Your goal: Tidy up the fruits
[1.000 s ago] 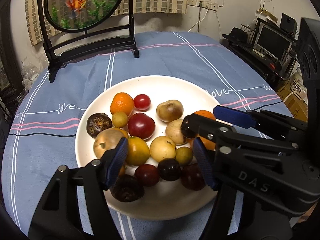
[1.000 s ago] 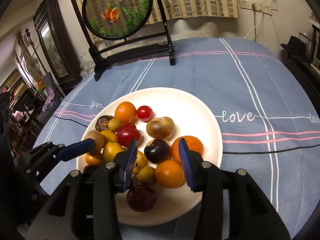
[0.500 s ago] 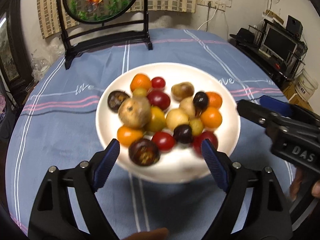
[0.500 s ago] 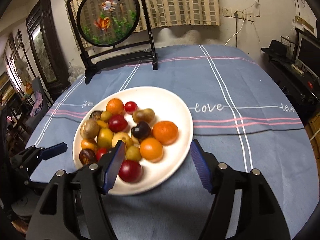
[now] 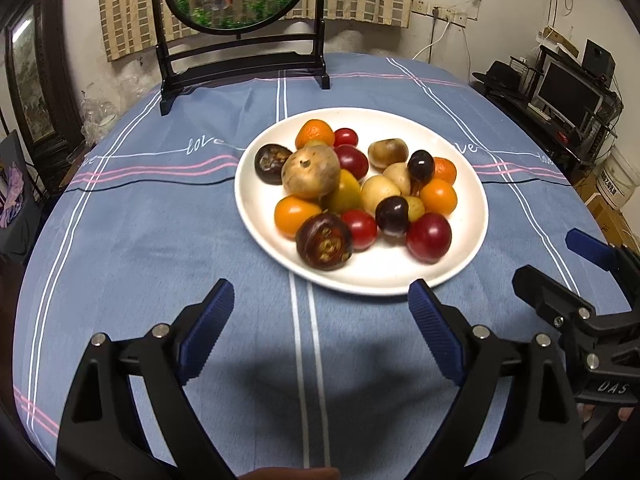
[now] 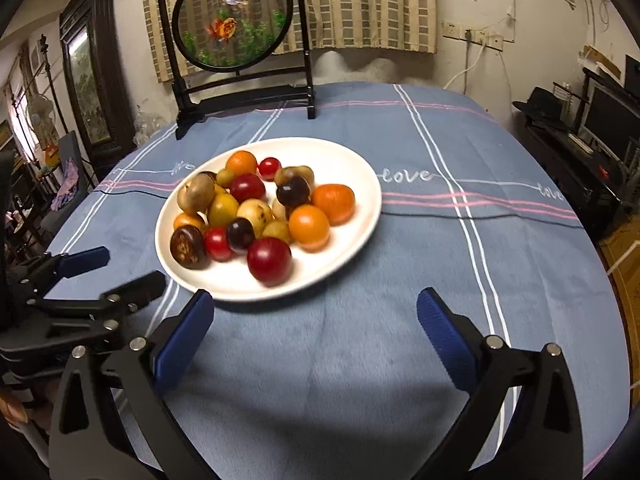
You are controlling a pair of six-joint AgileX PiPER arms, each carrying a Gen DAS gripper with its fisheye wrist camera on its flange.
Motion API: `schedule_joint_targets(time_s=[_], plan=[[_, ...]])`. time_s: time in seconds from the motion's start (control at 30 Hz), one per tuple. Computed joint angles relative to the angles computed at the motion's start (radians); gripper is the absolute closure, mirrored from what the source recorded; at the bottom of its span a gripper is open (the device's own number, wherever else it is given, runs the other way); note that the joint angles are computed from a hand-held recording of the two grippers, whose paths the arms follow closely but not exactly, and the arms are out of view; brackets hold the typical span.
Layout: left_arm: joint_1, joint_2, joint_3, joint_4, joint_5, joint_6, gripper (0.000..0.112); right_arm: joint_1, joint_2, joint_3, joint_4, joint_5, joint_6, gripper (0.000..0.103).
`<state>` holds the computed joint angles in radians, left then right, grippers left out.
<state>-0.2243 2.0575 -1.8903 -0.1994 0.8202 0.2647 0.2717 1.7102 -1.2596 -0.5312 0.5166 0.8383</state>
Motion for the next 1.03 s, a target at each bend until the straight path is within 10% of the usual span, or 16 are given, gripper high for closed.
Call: schedule_joint_targets(time_s=[1.03], plan=[[0.025,-0.083,0.124,-0.002,-0.037,0.015,0.019,0.061,-0.045,0.076,-0.063,0.033,0.085,0.002]])
